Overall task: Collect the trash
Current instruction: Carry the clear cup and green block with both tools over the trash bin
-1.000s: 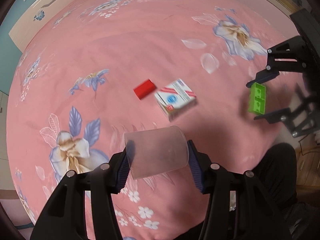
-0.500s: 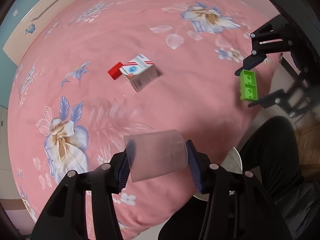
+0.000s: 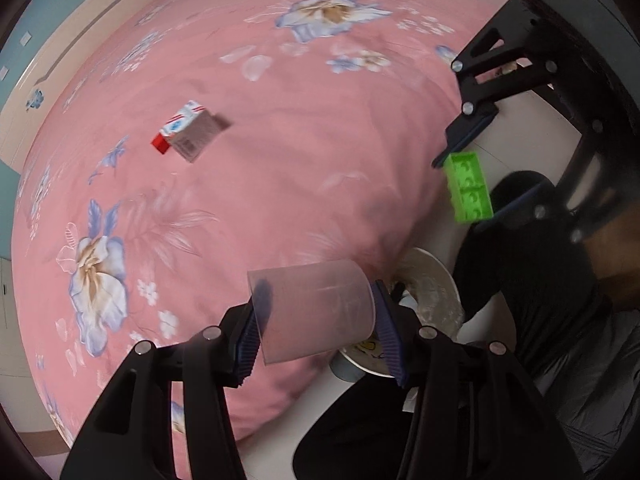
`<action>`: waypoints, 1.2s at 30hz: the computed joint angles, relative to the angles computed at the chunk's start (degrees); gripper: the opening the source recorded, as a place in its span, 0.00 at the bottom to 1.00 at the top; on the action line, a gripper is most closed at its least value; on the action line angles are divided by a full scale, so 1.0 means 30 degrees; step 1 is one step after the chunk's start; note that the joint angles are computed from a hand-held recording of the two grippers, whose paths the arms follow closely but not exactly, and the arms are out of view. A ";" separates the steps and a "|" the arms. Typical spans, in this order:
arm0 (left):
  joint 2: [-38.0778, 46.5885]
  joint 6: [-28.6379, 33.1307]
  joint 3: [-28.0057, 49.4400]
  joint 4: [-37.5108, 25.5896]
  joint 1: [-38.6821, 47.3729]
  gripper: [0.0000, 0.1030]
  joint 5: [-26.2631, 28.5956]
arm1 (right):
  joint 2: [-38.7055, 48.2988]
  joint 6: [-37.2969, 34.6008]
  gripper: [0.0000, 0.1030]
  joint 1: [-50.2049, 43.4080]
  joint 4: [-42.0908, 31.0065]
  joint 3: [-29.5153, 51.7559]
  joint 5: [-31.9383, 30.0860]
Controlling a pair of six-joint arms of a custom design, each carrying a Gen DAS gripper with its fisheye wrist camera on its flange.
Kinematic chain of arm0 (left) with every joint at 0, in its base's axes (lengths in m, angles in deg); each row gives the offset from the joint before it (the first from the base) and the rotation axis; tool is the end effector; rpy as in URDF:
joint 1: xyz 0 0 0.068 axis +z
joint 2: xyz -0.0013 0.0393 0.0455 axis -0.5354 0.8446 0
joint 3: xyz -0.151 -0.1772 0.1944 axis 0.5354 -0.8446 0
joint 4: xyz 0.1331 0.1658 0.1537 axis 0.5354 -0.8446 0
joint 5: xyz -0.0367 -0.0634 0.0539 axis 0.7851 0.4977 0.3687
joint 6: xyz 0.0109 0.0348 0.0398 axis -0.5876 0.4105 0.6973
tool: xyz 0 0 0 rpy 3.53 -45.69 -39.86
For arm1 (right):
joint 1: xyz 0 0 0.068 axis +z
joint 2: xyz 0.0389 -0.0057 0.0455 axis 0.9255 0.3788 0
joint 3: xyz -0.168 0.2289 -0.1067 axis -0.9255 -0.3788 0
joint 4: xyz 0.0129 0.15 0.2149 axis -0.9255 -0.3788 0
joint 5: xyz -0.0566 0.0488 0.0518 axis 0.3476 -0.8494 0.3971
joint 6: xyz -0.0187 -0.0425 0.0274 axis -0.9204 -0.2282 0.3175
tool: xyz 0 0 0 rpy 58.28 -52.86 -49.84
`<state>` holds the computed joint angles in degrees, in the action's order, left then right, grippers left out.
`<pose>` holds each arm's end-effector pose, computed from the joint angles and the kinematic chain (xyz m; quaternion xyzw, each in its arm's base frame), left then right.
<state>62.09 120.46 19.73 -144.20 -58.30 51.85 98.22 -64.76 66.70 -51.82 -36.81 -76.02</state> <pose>0.3282 -0.1669 0.2737 0.6689 0.7262 -0.0508 0.1505 0.2317 -0.0004 0.2392 -0.2739 0.9494 0.0105 0.1532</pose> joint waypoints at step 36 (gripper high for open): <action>-0.1227 0.2581 -1.2284 0.7389 0.0777 0.52 -0.1075 | 0.1431 0.5407 0.47 0.6829 0.5483 -0.6226 0.0002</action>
<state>58.41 128.20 -17.12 -122.04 -55.97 48.63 102.51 -48.54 87.18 -35.37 -55.49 -76.02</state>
